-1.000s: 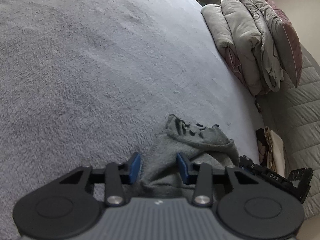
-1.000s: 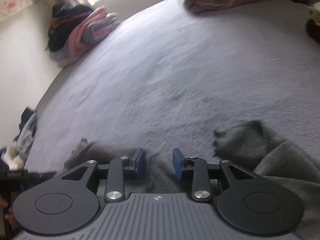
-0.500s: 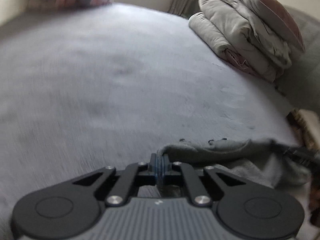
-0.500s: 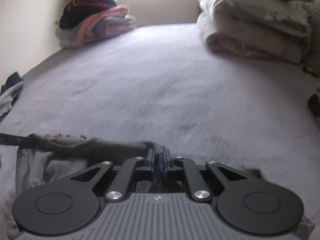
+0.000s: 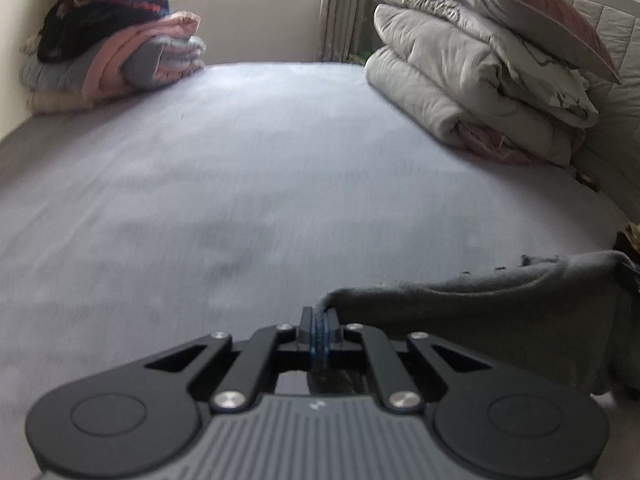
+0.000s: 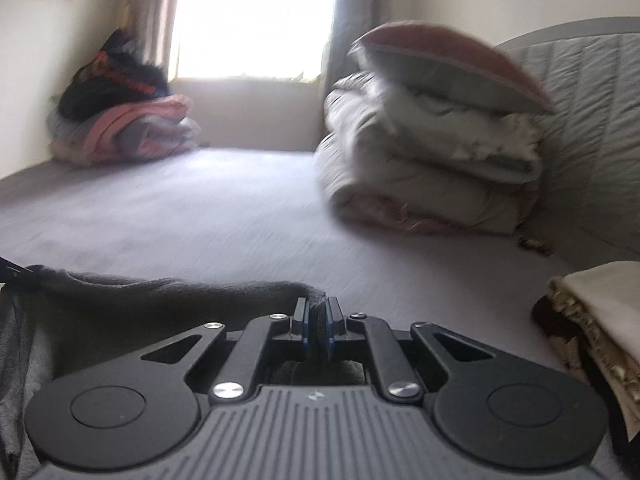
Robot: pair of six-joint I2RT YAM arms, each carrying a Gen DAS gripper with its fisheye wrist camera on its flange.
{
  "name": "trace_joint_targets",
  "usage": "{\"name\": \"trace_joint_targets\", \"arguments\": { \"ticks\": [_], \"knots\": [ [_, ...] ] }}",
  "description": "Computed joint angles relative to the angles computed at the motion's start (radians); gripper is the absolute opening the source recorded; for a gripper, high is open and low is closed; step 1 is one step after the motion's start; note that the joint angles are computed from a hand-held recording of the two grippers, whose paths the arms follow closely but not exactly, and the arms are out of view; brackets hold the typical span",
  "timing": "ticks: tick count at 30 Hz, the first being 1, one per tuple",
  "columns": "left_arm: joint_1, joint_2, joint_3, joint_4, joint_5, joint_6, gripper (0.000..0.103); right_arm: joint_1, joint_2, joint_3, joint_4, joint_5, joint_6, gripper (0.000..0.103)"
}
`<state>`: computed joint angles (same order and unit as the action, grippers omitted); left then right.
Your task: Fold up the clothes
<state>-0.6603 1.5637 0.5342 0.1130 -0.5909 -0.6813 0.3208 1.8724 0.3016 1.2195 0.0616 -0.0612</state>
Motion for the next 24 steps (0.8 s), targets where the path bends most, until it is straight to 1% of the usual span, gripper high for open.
{"name": "trace_joint_targets", "arguments": {
  "ticks": [4,7,10,12,14,16,17,19,21,23,24],
  "knots": [
    [0.036,0.098,0.138,0.009,-0.036,0.149,0.004,0.0,0.096,0.045,0.097,0.053,-0.008,0.008],
    [0.054,0.197,0.264,-0.007,-0.063,0.271,0.004,-0.017,0.13,0.082,0.07,0.046,-0.011,0.008],
    [0.079,0.288,0.373,-0.03,-0.052,0.342,0.004,-0.029,0.147,0.111,0.024,0.028,-0.02,0.009],
    [0.094,0.345,0.432,-0.039,-0.035,0.363,0.004,-0.037,0.151,0.125,-0.007,0.013,-0.021,0.01],
    [0.107,0.398,0.477,-0.043,-0.025,0.38,0.004,-0.049,0.139,0.138,-0.066,-0.018,-0.01,0.01],
    [0.113,0.447,0.52,-0.055,-0.036,0.391,0.004,-0.058,0.122,0.152,-0.131,-0.042,-0.001,0.02],
    [0.118,0.47,0.541,-0.067,-0.04,0.395,0.004,-0.06,0.108,0.159,-0.17,-0.047,0.002,0.022],
    [0.134,0.501,0.567,-0.086,-0.021,0.375,0.004,-0.07,0.09,0.164,-0.215,-0.07,0.014,0.024],
    [0.155,0.516,0.575,-0.094,0.015,0.332,0.004,-0.082,0.072,0.166,-0.255,-0.102,0.03,0.025],
    [0.171,0.523,0.574,-0.092,0.046,0.299,0.01,-0.09,0.051,0.166,-0.296,-0.141,0.047,0.026],
    [0.175,0.522,0.567,-0.085,0.058,0.288,0.01,-0.09,0.041,0.165,-0.312,-0.156,0.05,0.026]
  ]
}}
